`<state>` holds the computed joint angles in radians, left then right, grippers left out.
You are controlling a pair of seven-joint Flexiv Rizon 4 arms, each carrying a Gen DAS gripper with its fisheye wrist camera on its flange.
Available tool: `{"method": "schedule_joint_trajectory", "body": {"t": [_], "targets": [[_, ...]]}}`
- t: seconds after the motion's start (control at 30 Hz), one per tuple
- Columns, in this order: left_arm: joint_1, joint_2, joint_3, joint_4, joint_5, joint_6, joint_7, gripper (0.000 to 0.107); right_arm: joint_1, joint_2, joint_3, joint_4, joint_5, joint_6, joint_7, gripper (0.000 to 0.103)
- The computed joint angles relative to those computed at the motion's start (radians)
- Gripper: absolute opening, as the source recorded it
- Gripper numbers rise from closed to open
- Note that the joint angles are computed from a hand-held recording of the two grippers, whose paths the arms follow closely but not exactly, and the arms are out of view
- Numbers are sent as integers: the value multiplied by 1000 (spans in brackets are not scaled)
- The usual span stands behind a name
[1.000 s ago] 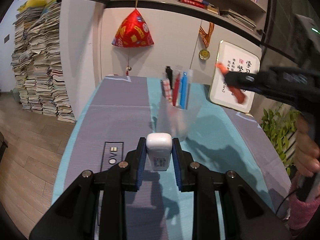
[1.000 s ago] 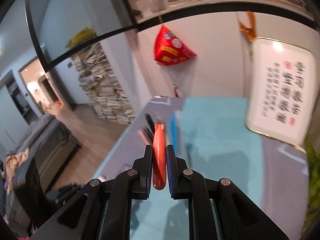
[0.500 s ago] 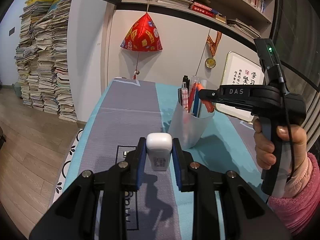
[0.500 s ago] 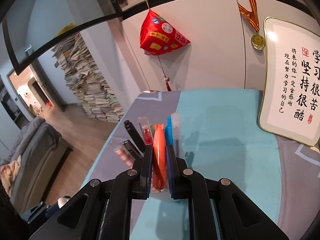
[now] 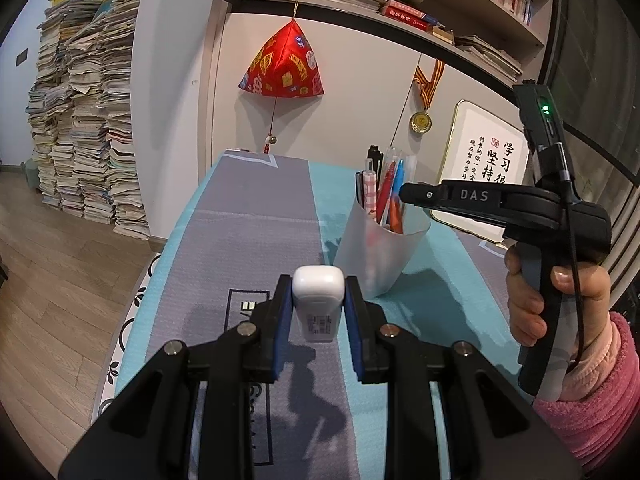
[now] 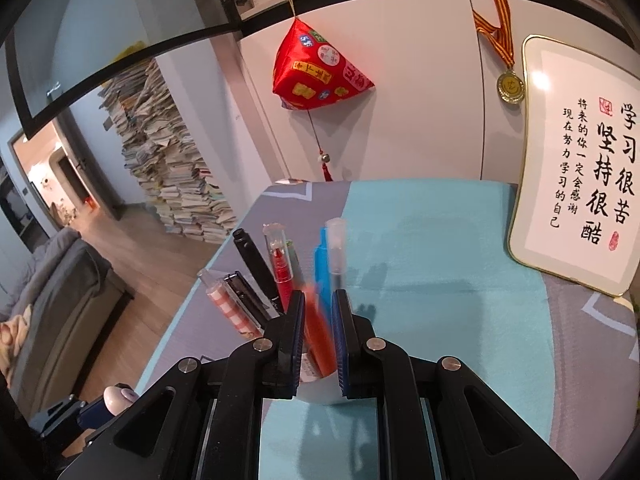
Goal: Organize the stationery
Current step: 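Carry the orange marker into the frosted cup and open the right tool, then lower the white-purple eraser into the frosted cup and open the left tool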
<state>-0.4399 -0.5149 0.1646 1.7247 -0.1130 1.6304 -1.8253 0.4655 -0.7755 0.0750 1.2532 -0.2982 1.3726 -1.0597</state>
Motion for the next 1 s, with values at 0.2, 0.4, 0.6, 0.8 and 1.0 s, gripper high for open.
{"method": "schedule_joint_trajectory", "body": {"t": [0.2,0.4,0.6,0.8,1.0], "targets": [[7,2,-14,-4,3,-1,8,23,-11,19,10,25,18,22,5,14],[20,-1,-39,-22,4,-13,25,23,27,99,-69,152,-23,52,48,14],[8,-14,-30,-77,13,-33,32,24,6,157,-67,267,-50,59,74,14],[-11,-34,-16,-158,28,-41,35,24,-13,179,-68,314,-64,58,103,14],[-41,-82,27,-267,40,-69,-2,24,-19,202,-85,364,-84,65,130,14]]}}
